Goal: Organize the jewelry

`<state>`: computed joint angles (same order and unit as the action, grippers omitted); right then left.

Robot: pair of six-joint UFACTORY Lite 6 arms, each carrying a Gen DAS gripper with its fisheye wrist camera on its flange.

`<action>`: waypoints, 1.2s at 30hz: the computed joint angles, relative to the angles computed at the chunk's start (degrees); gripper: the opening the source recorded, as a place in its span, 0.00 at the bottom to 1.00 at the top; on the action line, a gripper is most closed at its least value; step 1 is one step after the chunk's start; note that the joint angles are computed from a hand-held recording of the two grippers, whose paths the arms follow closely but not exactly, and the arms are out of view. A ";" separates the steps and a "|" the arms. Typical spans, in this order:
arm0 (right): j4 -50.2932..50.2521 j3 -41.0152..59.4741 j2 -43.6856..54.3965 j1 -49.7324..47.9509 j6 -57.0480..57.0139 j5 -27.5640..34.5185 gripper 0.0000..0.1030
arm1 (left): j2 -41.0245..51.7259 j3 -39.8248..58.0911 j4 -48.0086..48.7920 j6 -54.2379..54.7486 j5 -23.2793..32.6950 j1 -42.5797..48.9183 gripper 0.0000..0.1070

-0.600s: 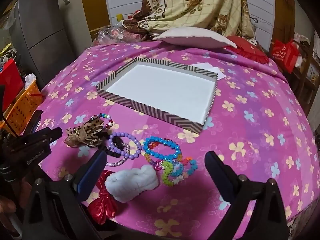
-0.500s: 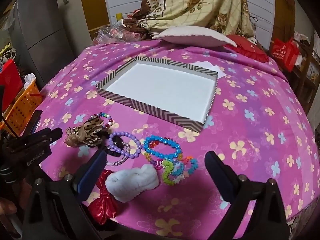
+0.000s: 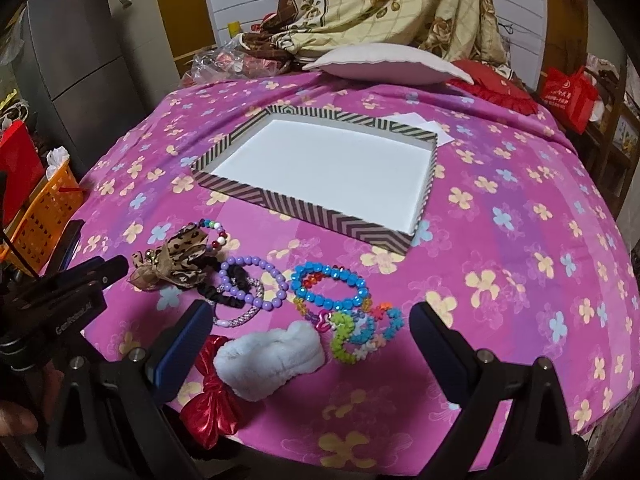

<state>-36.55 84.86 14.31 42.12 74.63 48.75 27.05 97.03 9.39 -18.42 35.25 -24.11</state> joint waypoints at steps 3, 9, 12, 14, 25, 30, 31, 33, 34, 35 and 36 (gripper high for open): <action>0.04 0.45 0.16 0.06 -0.01 0.06 0.97 | -0.36 -0.98 2.28 -1.75 -1.28 -0.36 0.35; 0.12 1.33 0.81 0.19 -0.76 1.03 0.97 | -0.27 -1.02 0.58 -0.87 -0.79 -0.13 0.35; 0.06 1.85 1.12 0.19 -1.18 1.49 0.97 | -0.21 -1.20 0.67 -1.15 -0.98 -0.29 0.35; -0.06 1.88 1.24 0.14 -1.14 1.56 0.97 | -0.46 -1.87 2.36 -2.30 -2.11 -0.40 0.35; 1.03 2.08 1.73 -0.51 -1.90 1.58 0.97 | 0.78 -0.22 -1.04 -0.36 -0.33 -0.47 0.35; 1.83 2.29 2.26 -0.73 -2.49 1.31 0.97 | 0.71 -0.66 0.72 -1.44 -1.04 -0.67 0.35; 1.96 2.37 2.37 -0.75 -2.58 1.26 0.97 | 0.62 -0.87 1.33 -1.94 -1.26 -0.77 0.35; 1.99 2.36 2.39 -0.73 -2.56 1.17 0.97 | 0.58 -1.03 2.35 -2.55 -1.47 -0.89 0.35; 1.94 2.45 2.47 -0.72 -2.61 1.21 0.97 | 0.63 -0.91 1.87 -2.18 -1.34 -0.82 0.35; 2.03 2.48 2.49 -0.76 -2.63 1.21 0.97 | 0.70 -0.71 0.99 -1.63 -1.05 -0.73 0.35; 2.17 2.49 2.48 -0.79 -2.74 1.15 0.97 | 0.73 -0.69 0.76 -1.55 -1.01 -0.75 0.35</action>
